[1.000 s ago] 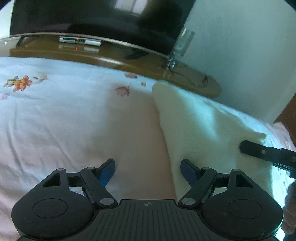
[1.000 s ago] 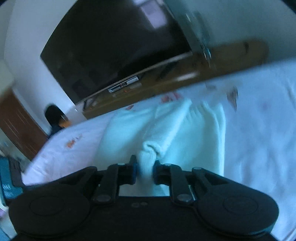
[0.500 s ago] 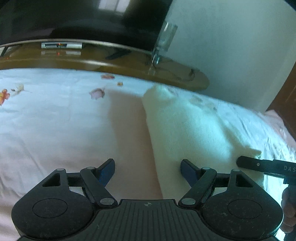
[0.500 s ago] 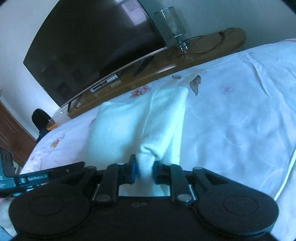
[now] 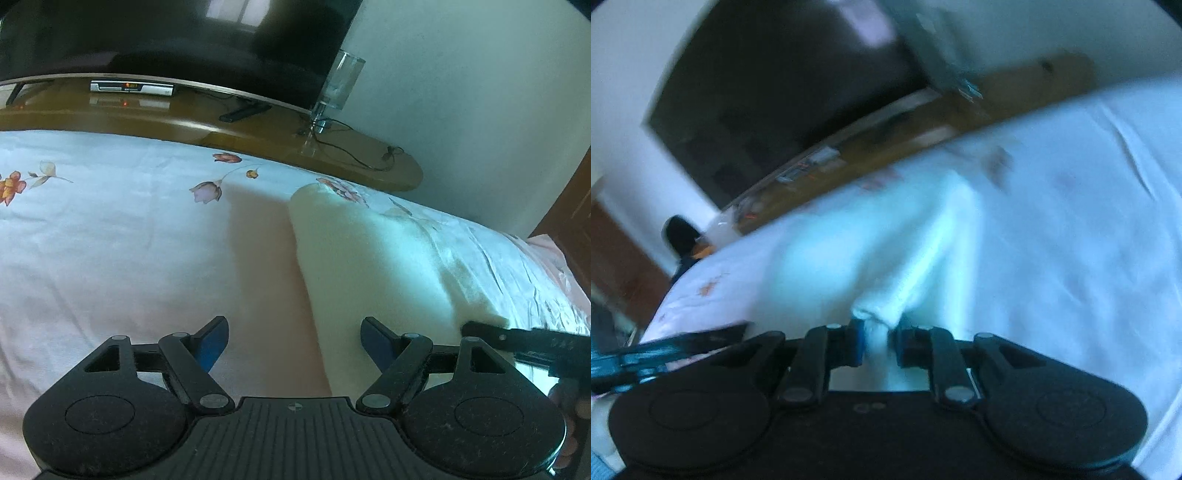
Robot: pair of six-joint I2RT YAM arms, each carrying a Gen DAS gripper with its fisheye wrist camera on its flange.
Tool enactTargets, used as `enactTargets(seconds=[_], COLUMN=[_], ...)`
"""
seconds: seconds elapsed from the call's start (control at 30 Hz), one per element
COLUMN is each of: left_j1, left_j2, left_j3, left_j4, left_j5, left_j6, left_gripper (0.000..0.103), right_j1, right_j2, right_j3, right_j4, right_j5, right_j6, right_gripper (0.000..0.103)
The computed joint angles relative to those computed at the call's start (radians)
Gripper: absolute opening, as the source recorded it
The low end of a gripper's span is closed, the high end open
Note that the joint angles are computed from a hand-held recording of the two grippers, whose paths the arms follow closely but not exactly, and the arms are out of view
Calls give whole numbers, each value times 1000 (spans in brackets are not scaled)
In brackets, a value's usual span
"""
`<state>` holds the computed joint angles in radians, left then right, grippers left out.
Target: Fold small clothes
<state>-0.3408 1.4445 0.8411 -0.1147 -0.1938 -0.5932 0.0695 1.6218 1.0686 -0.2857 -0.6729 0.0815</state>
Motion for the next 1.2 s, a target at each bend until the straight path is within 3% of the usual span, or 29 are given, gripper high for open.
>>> enactTargets(seconds=[0.1,0.13,0.2,0.23,0.27,0.33,0.57,0.63,0.77,0.8,0.93,1.03,1.13,1.2], left_j1=[-7,-10,-17,-19,-13,-11,-16,-29,-41,-35,-9,1,3,13], left_j2=[6,6,20,29,35,32,21,19,-45,-46,28,120,189,191], left_j3=[9,8,18,25,23,12,18,27,3,7,78,155,224,207], left_j4=[-4,-1,-12,-21,-16,-6,-40,-58,-27,-15,-5,-17,-85,-75], left_j5=[8,8,0,-1,13,17,25,4,-45,-45,-24,-2,-45,-34], left_j6=[5,5,13,8,-3,-10,19,15,51,50,74,102,87,74], left_gripper=[78,78,78,78,78,78,78,78,78,78,78,78,78,81], right_j1=[-57,-55,-68,-66,-59,-44,-63,-50,-84,-88,-67,-26,-12,9], right_j2=[25,18,5,6,19,48,6,20,-66,-91,-85,-17,18,40], right_j3=[18,19,21,24,39,75,127,125,44,28,29,89,89,114], right_j4=[-43,-57,-102,-125,-163,-229,-379,-366,-248,-213,-85,-74,-20,-36], right_j5=[-113,-126,-175,-173,-159,-149,-152,-77,-90,-80,-4,32,44,76], right_j6=[50,62,21,4,-6,1,-35,-45,-20,-16,31,36,13,-53], right_gripper=[22,29,36,32,20,13,10,11,35,36,31,32,16,15])
